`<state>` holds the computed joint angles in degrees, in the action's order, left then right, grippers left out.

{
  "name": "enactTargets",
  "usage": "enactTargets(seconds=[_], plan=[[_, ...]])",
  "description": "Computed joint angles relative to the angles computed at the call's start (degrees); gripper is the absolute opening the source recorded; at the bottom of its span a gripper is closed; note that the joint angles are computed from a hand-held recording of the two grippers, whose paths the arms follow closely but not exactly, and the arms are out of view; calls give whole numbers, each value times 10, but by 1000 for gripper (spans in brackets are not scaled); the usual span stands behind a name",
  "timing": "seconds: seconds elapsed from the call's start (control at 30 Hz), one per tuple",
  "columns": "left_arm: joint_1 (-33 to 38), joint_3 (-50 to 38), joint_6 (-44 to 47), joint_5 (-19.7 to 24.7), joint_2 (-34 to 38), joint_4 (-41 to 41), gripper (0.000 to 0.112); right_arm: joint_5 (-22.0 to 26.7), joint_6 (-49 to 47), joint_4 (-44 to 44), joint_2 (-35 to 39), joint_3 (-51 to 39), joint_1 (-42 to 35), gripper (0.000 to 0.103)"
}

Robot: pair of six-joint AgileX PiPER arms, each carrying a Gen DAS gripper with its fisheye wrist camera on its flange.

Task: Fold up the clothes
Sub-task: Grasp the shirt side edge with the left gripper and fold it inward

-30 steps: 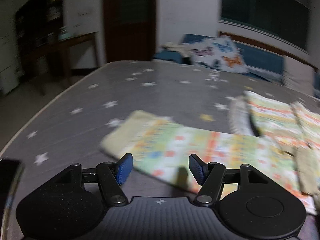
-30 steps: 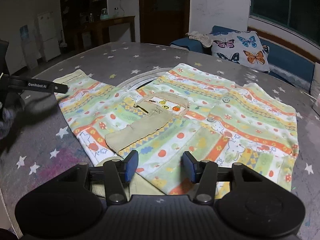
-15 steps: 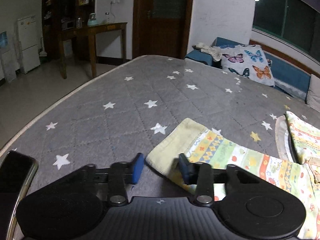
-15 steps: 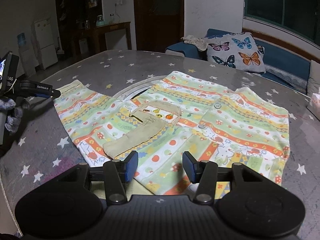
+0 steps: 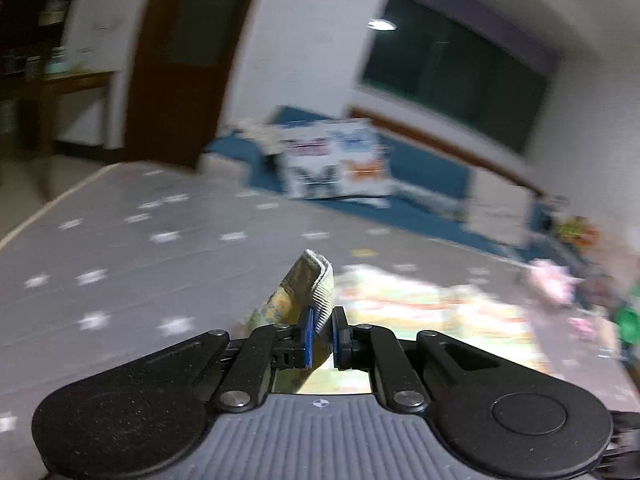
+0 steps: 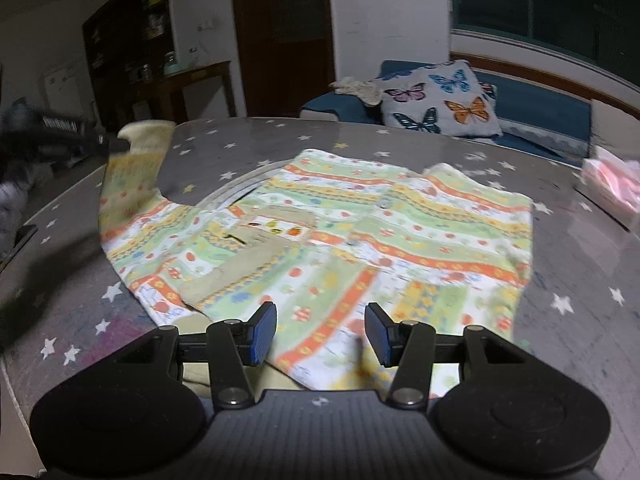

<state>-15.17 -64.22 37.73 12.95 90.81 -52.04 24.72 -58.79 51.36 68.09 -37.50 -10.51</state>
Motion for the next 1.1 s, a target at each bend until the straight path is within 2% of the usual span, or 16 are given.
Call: enactTargets(seconds=[0.17, 0.37, 0.5, 0.6, 0.67, 0.73, 0.83, 0.97, 1.1], plan=[[-92, -56, 15, 29, 21, -26, 9, 36, -75, 61, -23, 20, -83, 50], [-186, -121, -26, 51, 77, 13, 9, 86, -146, 114, -32, 40, -189, 49], [-215, -155, -65, 78, 118, 56, 12, 114, -175, 133, -33, 48, -244, 49], [-224, -148, -46, 97, 126, 50, 20, 126, -180, 138, -37, 51, -267, 49], [-225, -132, -12, 104, 119, 31, 23, 132, -176, 138, -37, 49, -273, 49], [-214, -113, 34, 102, 110, 4, 36, 139, -166, 136, -34, 44, -274, 49], [-197, -80, 53, 70, 91, 11, 41, 141, -150, 132, -25, 34, -260, 49], [-158, -43, -10, 36, 71, 87, 41, 120, -131, 127, 1, 19, -218, 41], [-126, -20, -117, 6, 68, 211, 41, 76, -102, 116, 42, -4, -161, 39]])
